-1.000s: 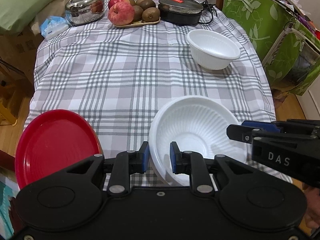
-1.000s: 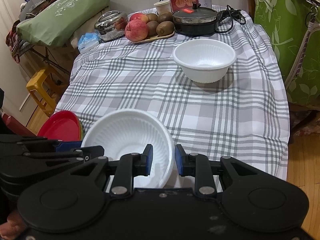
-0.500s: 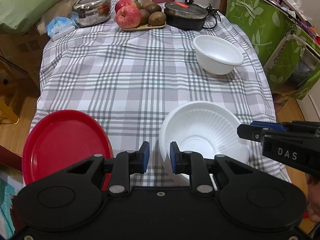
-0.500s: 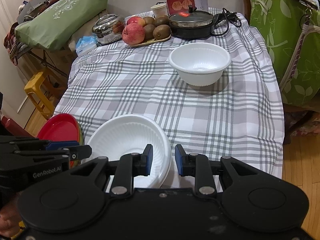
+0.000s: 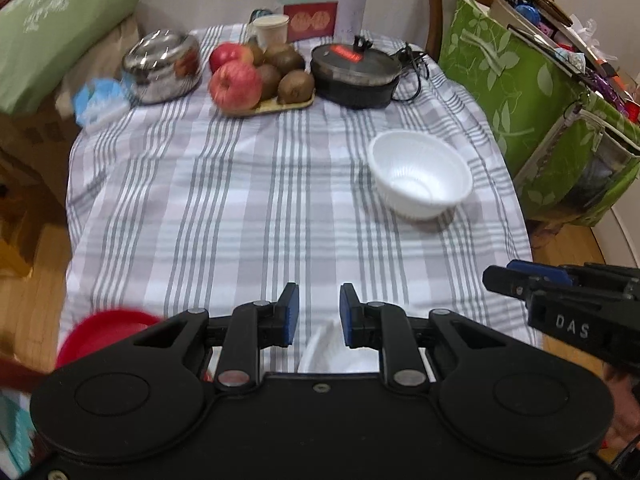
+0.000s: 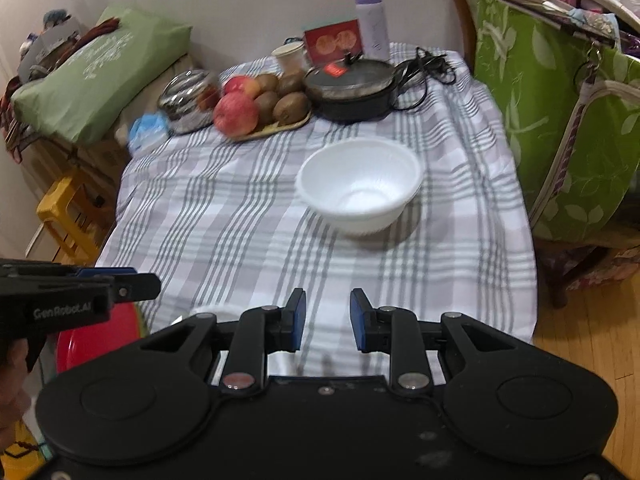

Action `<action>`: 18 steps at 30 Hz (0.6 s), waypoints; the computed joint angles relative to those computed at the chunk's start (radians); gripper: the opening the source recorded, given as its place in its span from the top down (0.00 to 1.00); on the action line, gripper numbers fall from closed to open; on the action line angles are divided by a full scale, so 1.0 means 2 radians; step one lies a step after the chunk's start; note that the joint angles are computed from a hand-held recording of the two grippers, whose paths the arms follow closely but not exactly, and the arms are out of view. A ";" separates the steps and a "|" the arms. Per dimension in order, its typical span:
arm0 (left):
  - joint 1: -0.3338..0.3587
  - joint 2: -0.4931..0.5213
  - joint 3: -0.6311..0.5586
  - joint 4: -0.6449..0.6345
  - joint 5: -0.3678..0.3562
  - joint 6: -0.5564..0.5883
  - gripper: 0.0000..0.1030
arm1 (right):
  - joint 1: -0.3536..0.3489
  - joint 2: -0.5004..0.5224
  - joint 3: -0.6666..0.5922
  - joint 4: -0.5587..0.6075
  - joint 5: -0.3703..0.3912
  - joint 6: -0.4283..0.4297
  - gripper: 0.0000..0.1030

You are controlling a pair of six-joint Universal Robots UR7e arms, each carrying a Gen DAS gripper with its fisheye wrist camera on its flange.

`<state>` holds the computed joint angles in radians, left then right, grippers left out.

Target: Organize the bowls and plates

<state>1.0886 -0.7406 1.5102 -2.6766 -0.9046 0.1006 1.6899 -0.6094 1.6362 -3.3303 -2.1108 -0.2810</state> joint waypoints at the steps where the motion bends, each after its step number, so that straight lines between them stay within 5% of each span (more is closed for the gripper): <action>1: 0.000 0.007 -0.012 0.006 -0.001 0.003 0.73 | -0.002 0.001 -0.010 0.005 0.000 0.000 0.74; 18: 0.025 0.123 -0.223 0.141 -0.038 -0.018 0.73 | -0.036 0.066 -0.193 0.093 -0.014 0.000 0.74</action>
<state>1.1382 -0.4942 1.0651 -2.3951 -0.9809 0.0643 1.6185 -0.4768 1.2506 -3.1434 -2.1386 -0.2814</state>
